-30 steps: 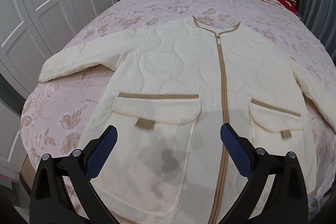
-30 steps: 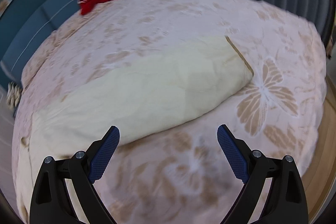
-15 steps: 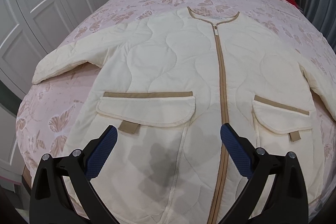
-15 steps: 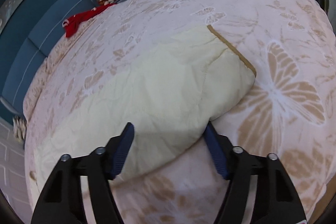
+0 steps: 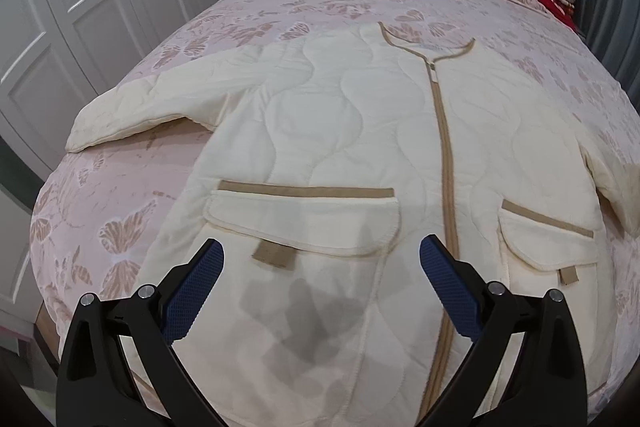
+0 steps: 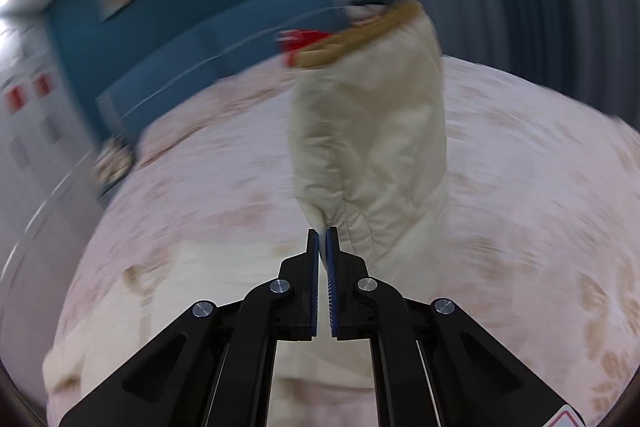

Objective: Fold large clothes
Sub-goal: 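Grasp a sleeve cuff with the right gripper and lift it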

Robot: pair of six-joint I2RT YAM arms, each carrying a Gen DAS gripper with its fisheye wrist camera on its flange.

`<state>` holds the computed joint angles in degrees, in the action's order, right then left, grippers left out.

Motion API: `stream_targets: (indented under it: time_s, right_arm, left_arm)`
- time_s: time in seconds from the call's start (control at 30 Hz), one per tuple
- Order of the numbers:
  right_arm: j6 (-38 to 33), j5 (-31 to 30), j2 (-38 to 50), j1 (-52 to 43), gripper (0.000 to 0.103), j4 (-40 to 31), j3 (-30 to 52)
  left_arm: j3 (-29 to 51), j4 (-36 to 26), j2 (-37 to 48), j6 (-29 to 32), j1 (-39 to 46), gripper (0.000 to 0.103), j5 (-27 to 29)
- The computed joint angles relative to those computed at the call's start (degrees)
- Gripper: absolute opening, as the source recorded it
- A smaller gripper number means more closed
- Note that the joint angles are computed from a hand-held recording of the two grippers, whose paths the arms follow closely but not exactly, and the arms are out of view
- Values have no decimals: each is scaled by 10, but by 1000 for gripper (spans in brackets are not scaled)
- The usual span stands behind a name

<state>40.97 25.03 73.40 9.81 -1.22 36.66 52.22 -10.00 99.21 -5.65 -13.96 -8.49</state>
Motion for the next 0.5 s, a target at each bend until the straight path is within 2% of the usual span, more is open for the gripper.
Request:
stream_targets:
  time_s: [0.1,0.3,0.43,0.5]
  right_arm:
    - [-23,-14,107,84,5,13,109]
    - [-48,-61,307,170,5,11,292]
    - [-54,-95,443,205,5,-35,425]
    - [-49,-98,483,225,5,-51,459]
  left_arm:
    - [-1,0,-6,5,25,96,12]
    - [1,3,-3,22,83,96,32]
    - [8,7,11,35,117,96,43]
    - [12,8,17,38,130,96,49]
